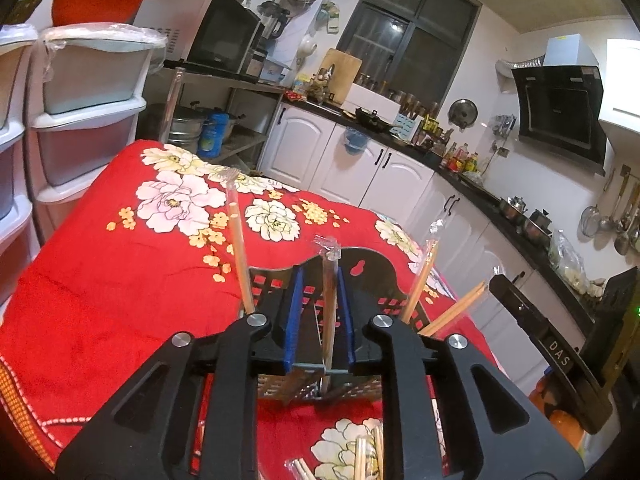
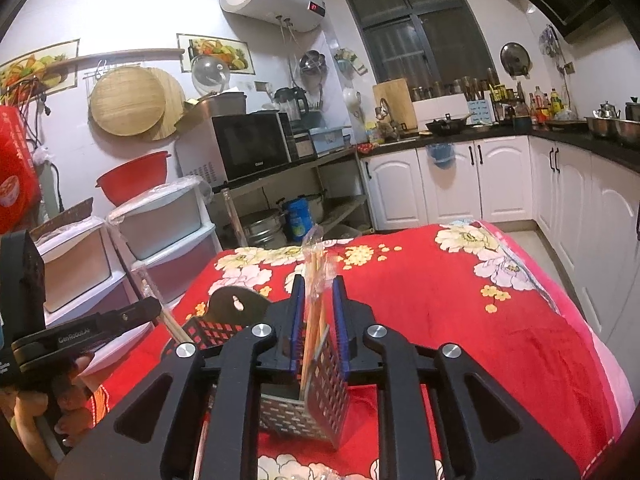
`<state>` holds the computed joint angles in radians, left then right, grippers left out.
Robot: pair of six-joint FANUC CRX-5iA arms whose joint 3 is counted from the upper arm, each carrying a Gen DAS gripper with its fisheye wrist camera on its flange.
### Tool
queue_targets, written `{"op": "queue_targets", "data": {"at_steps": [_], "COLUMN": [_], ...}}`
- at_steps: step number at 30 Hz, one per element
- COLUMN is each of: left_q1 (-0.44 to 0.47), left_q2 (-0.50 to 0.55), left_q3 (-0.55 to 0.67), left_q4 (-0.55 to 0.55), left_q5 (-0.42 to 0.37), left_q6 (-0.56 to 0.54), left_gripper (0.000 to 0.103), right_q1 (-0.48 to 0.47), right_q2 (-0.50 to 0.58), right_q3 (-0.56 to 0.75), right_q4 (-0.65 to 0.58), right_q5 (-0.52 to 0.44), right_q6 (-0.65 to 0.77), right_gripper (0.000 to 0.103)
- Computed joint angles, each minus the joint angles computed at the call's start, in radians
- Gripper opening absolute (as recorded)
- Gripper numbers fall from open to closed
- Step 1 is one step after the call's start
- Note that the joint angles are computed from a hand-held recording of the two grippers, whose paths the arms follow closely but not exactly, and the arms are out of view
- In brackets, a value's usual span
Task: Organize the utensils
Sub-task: 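Lower the chopsticks into the caddy compartments and open both tools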
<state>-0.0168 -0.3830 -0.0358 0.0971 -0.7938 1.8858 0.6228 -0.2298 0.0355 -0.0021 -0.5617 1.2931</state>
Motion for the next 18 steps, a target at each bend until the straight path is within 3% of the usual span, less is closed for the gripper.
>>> {"op": "queue_targets", "data": {"at_steps": [18], "left_q1": [0.025], "left_q2": [-0.065], "left_q3": [-0.07], "left_q4": [0.036], "left_q5": [-0.017], "left_q6": [-0.015], "left_gripper": [0.042], "right_q1": [0.016], "right_q2": [-0.041], "right_q3": [-0.034], "right_q4": [-0.01], "right_q5": [-0.08], "right_q6": [0.006], "right_gripper": [0.042]}}
